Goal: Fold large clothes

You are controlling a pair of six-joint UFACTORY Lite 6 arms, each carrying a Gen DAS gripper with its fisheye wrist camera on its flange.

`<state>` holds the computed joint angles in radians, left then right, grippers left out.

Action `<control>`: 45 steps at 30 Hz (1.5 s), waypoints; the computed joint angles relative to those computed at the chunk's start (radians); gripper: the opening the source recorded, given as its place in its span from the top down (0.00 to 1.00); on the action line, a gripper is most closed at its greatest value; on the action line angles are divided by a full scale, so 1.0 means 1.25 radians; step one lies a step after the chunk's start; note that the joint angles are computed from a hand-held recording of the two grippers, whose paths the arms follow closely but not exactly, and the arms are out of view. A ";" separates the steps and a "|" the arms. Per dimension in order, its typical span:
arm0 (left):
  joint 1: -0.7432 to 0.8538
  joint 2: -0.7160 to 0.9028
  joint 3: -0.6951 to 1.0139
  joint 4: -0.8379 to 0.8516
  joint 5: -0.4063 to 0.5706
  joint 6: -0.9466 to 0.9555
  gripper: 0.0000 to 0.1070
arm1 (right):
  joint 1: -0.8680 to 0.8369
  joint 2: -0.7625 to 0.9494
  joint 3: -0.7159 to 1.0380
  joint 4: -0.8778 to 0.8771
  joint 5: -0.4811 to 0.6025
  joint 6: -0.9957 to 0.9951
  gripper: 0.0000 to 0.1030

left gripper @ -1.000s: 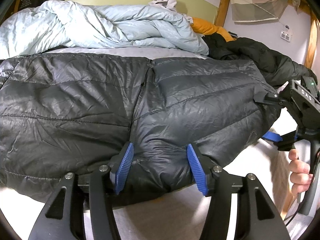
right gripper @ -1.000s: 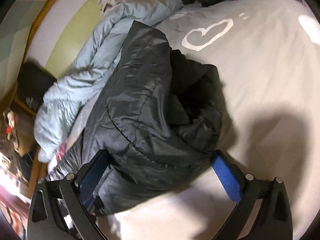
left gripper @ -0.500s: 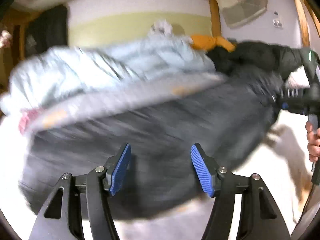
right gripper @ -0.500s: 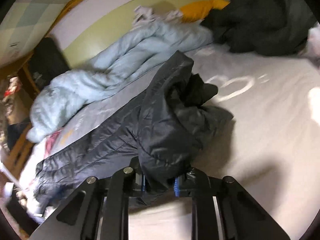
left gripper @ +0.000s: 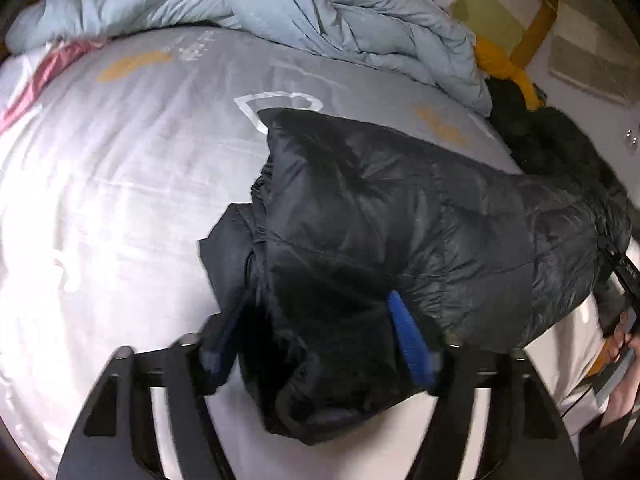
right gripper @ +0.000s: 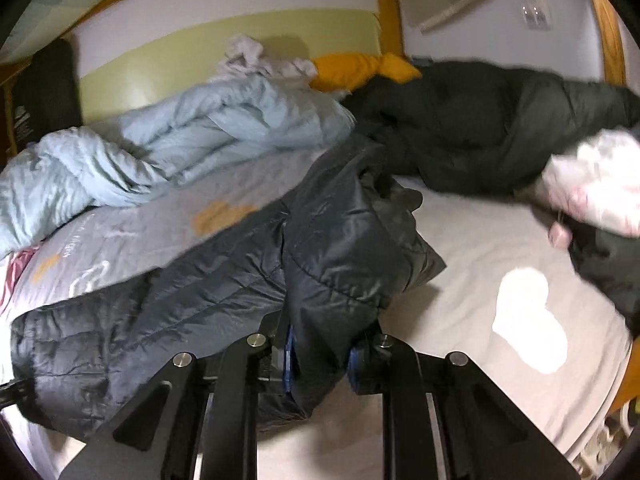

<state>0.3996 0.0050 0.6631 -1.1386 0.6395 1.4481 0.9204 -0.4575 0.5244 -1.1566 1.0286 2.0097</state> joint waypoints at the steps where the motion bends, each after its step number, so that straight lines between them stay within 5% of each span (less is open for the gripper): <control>1: 0.002 0.001 0.004 0.000 0.016 0.001 0.51 | 0.031 0.009 0.021 -0.005 0.027 0.000 0.80; 4: 0.003 -0.031 -0.012 -0.002 0.026 0.026 0.59 | 0.151 0.055 0.124 -0.033 0.121 -0.026 0.80; 8: 0.041 0.005 0.020 0.018 0.090 0.002 0.60 | 0.263 0.176 0.297 -0.091 0.124 -0.088 0.72; 16: 0.088 0.065 0.135 0.085 0.209 -0.101 0.60 | 0.266 0.593 0.705 -0.056 -0.175 -0.293 0.68; 18: 0.131 0.061 0.185 0.092 0.245 -0.122 0.60 | 0.247 0.667 0.752 -0.017 -0.253 -0.307 0.68; 21: 0.222 -0.049 0.197 0.013 0.200 -0.032 0.60 | 0.208 0.695 0.725 -0.025 -0.398 -0.214 0.67; 25: 0.354 -0.049 0.245 -0.066 0.384 0.040 0.46 | 0.214 0.740 0.735 -0.045 -0.423 -0.227 0.57; 27: 0.386 -0.063 0.229 -0.091 0.486 0.065 0.32 | 0.222 0.719 0.703 -0.076 -0.463 -0.219 0.15; 30: 0.392 -0.137 0.165 -0.108 0.586 0.131 0.24 | 0.245 0.701 0.675 -0.123 -0.456 -0.171 0.14; 35: 0.298 -0.196 0.130 -0.054 0.624 0.135 0.08 | 0.247 0.607 0.547 -0.194 -0.459 -0.026 0.14; 37: 0.254 -0.225 0.104 -0.056 0.564 0.104 0.08 | 0.241 0.553 0.476 -0.227 -0.458 0.045 0.14; 45: 0.033 -0.234 0.051 -0.091 0.084 0.033 0.08 | 0.221 0.345 0.266 -0.143 -0.315 0.105 0.14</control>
<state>0.4412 -0.2871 0.7267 -1.2524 0.7443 1.4900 1.1969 -0.0261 0.8569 -1.3355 0.6354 2.1410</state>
